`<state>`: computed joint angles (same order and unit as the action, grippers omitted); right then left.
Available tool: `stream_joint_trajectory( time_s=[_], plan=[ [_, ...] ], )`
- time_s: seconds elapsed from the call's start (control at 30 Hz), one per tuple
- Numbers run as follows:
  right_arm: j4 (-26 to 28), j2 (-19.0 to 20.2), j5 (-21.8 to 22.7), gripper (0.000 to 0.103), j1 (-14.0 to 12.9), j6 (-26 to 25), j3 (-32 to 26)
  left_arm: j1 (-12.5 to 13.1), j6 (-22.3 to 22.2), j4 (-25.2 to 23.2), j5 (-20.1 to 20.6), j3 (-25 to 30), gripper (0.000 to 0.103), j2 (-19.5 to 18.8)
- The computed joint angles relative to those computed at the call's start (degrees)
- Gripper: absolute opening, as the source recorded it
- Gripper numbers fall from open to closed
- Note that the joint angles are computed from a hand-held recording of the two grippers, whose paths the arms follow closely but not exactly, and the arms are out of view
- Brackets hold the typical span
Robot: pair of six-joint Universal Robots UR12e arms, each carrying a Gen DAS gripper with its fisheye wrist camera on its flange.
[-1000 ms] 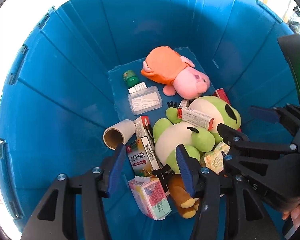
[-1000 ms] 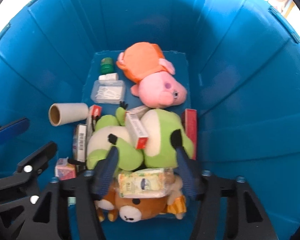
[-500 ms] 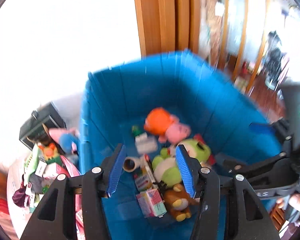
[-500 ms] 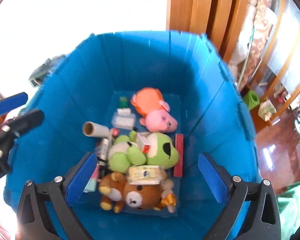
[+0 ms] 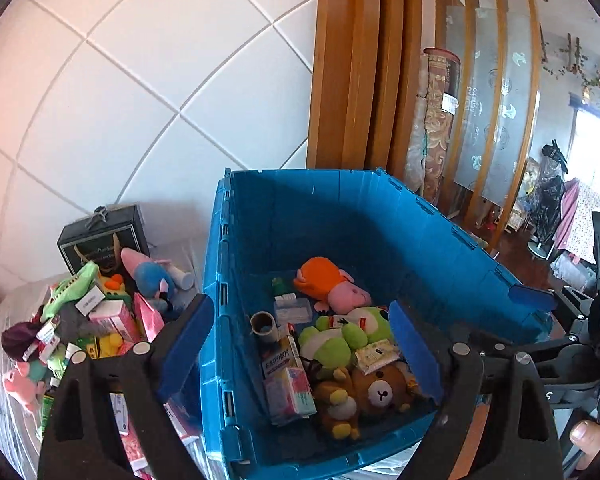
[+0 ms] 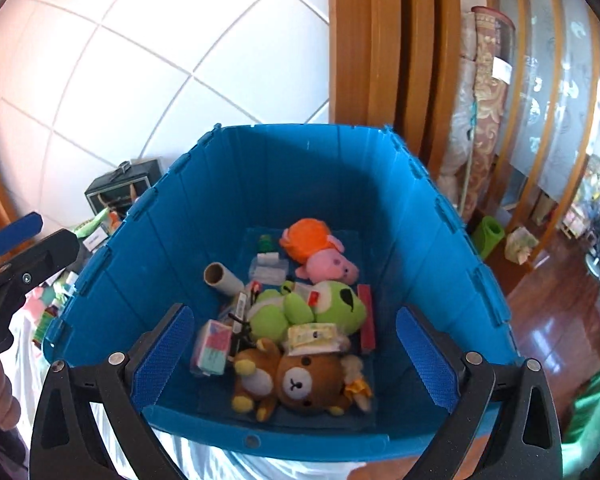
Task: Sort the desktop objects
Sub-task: 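Lift both open grippers up out of the crate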
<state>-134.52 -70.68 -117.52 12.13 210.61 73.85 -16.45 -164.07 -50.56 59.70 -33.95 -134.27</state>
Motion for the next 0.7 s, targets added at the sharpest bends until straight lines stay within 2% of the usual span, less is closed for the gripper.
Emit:
stream_joint_trajectory(
  time_s=[0.1,0.2,0.3,0.47,0.7],
  plan=[
    [1.75,-0.09,-1.21,0.103,0.24,0.53,-0.37,-0.43,0.16,1.86,3.63,-2.32,0.090,1.41],
    [1.58,-0.60,0.34,0.103,-0.09,1.07,0.22,-0.38,0.09,1.55,3.94,-3.80,0.090,2.38],
    [2.62,-0.78,0.49,0.103,-0.19,2.09,0.32,-0.97,1.90,2.72,6.52,-5.10,0.090,3.14],
    [2.96,-0.98,0.49,0.103,-0.12,1.95,0.51,-1.17,3.82,2.34,5.71,-5.65,0.090,3.51],
    [3.12,-1.13,0.77,0.103,-0.32,2.39,0.92,-1.20,3.54,1.42,5.22,-5.85,0.090,3.59]
  ],
)
